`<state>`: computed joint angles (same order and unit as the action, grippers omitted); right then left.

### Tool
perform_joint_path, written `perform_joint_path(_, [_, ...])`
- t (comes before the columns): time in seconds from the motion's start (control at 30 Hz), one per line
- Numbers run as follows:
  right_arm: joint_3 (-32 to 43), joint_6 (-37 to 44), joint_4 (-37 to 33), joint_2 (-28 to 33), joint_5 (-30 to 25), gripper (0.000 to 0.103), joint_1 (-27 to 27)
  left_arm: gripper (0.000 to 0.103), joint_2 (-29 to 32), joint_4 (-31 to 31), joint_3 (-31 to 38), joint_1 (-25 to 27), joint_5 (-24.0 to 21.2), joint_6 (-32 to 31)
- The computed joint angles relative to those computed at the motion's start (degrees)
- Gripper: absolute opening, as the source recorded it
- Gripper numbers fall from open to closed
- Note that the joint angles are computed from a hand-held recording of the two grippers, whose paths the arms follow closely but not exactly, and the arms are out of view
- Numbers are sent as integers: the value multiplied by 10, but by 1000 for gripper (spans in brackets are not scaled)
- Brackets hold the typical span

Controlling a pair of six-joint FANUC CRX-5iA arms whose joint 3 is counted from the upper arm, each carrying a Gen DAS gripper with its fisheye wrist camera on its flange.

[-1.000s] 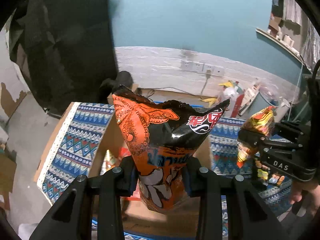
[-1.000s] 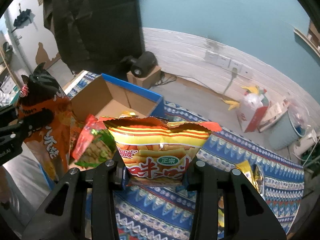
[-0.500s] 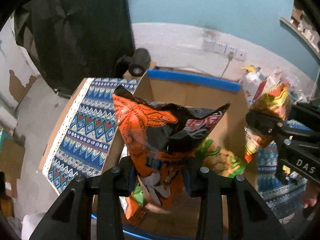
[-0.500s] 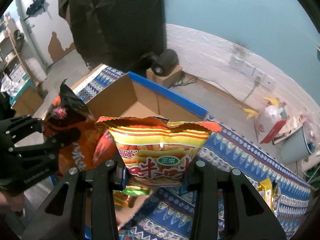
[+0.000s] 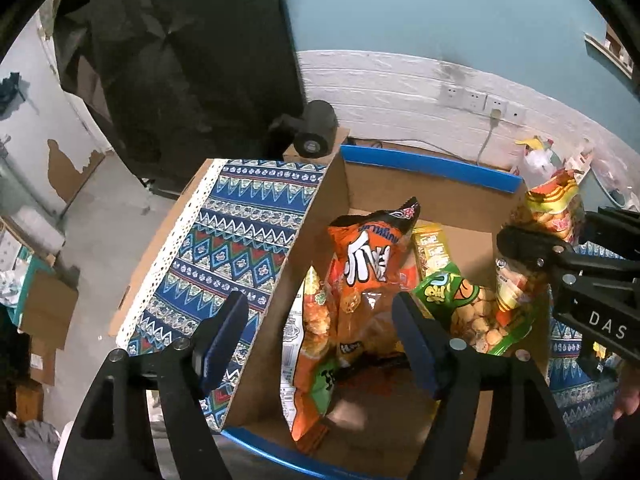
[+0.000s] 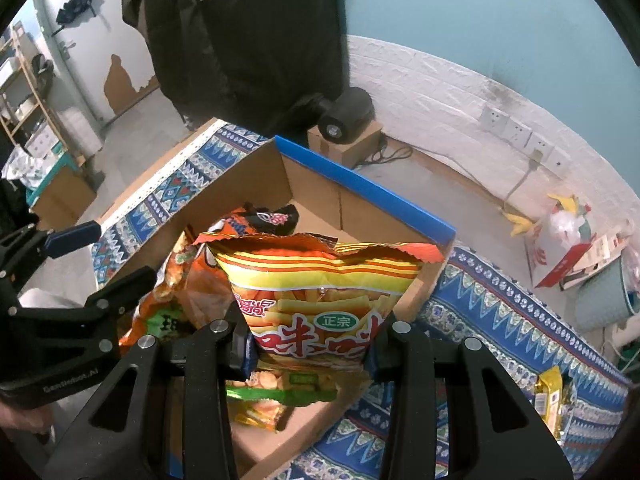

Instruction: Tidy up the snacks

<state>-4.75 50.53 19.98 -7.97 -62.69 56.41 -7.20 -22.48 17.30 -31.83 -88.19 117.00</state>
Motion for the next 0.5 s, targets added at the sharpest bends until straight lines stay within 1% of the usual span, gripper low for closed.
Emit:
perform_joint_path(0.03, [1, 1, 0, 1, 2, 39, 0, 76, 0, 1, 0, 0, 0, 0])
perform_joint_path(0.07, [1, 2, 1, 1, 5, 44, 0, 76, 0, 2, 0, 0, 1, 0])
perform_joint_path(0.1, [1, 0, 3, 2, 6, 57, 1, 76, 0, 4, 0, 0, 1, 0])
perform_joint_path(0.13, [-1, -6, 9, 0, 7, 64, 3, 76, 1, 4, 0, -1, 1, -1])
perform_joint_path(0.17, [-7, -19, 21, -3, 11, 74, 7, 76, 2, 3, 2, -3, 0, -1])
perform_joint_path(0.2, [-10, -26, 30, -5, 14, 76, 10, 76, 3, 3, 4, -4, -1, -2])
perform_joint_path(0.27, [-14, -32, 40, -11, 14, 76, 14, 76, 5, 2, 8, -8, -1, -4])
perform_joint_path(0.5, [-29, -49, 63, -36, -7, 77, 19, 76, 14, 1, 25, -27, 4, -7])
